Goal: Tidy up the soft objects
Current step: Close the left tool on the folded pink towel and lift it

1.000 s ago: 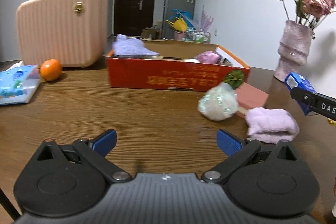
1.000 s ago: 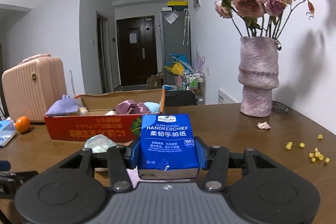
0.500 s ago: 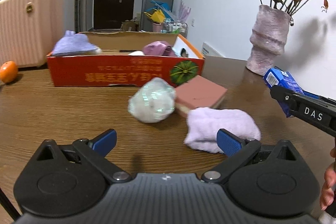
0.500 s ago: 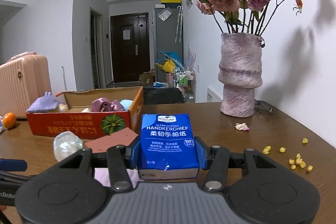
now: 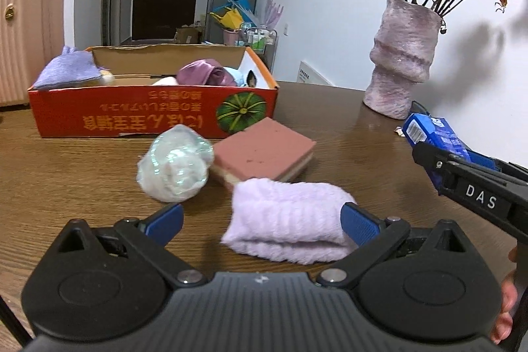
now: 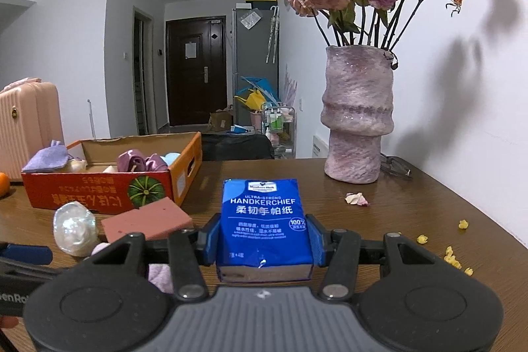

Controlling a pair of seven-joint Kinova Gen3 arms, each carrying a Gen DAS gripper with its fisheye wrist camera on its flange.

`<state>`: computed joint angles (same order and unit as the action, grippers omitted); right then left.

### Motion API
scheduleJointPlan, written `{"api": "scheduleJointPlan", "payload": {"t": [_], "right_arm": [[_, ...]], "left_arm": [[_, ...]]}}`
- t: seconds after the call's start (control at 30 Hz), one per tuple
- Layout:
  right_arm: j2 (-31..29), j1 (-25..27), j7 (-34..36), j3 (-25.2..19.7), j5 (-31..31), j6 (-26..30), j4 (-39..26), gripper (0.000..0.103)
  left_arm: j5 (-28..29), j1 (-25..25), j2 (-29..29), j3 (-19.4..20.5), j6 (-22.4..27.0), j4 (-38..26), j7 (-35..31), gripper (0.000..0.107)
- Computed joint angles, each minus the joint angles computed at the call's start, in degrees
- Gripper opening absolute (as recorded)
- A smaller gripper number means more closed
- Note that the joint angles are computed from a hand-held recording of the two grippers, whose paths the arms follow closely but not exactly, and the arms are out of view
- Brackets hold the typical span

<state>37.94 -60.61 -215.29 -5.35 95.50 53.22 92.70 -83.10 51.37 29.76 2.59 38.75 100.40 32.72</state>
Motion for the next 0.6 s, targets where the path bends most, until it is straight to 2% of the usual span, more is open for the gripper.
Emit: {"api": "scheduleJointPlan", "payload": {"t": [0.13,0.27,0.6], "right_arm": [[-0.11,0.42,-0.03,0.06,-0.22,0.0,0.24,0.051],[-0.17,0.79,-0.2,0.14,-0.52,0.03,0.42,0.051],[0.46,1.43,1.22,0.77,-3.0,-1.48,-0.75,0.051]], "left_arm": [[0.99,-0.07,1.02,0.06,-0.16,-1.8,-1.61,0.103],[4.33,0.48,2.83,-0.52,0.79,-4.89,-6.26,0.103],[11.96,2.91,5.9,-4.39,-0.63,-9.96,-16.63,0.103]]}}
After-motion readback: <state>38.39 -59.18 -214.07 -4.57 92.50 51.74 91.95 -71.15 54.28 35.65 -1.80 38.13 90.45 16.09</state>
